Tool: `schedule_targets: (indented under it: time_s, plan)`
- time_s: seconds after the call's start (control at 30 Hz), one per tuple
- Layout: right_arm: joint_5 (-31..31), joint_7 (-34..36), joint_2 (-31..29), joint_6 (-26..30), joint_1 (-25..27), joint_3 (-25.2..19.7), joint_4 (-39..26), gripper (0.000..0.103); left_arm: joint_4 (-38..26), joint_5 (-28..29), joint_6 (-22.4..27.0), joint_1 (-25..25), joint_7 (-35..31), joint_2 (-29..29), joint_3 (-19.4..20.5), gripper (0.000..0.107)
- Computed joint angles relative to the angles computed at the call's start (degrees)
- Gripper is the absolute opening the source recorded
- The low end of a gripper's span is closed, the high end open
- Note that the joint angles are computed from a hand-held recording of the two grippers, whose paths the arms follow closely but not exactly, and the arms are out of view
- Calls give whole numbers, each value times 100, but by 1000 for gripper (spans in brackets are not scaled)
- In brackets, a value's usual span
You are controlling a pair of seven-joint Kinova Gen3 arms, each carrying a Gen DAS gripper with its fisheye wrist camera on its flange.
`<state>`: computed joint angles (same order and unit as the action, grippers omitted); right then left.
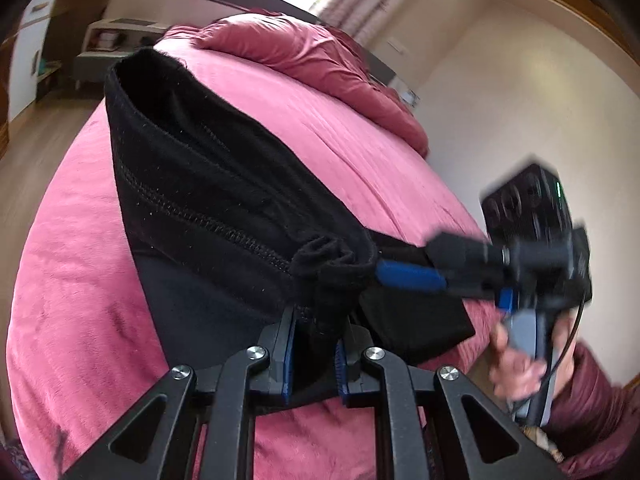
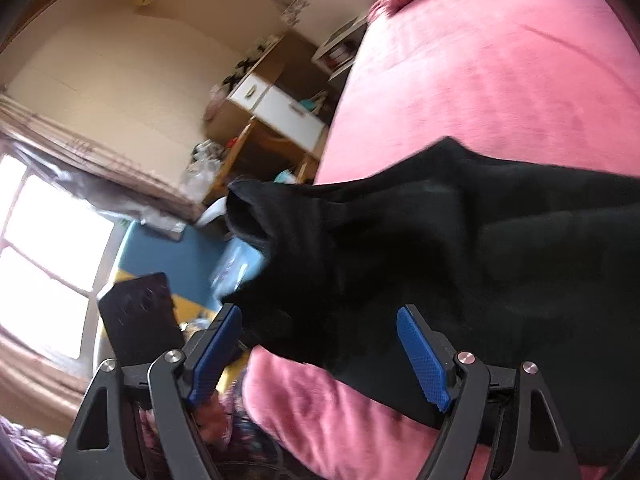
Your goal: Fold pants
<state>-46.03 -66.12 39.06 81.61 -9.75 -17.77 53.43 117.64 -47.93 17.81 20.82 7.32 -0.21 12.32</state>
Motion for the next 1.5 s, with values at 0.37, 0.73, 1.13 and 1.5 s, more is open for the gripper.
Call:
schedule_targets:
  time_s: [0.37, 0.73, 1.13, 1.5]
  plan:
    - [1514, -267, 634, 743, -1513, 316, -1820, 17, -415, 764, 340, 316, -1292, 143, -134, 16]
    - [904, -38, -84, 11, -685, 65, -780, 15, 1033, 853, -1271, -1779, 355, -1091, 914, 35]
    - [-1, 310, -1000, -656, 424, 272, 820, 15, -94, 2486, -515, -185, -2214, -149, -379, 36]
    - [176, -24, -1121, -1146, 828, 675, 1529, 15, -1305, 4193, 250, -393, -4749, 844, 193, 38]
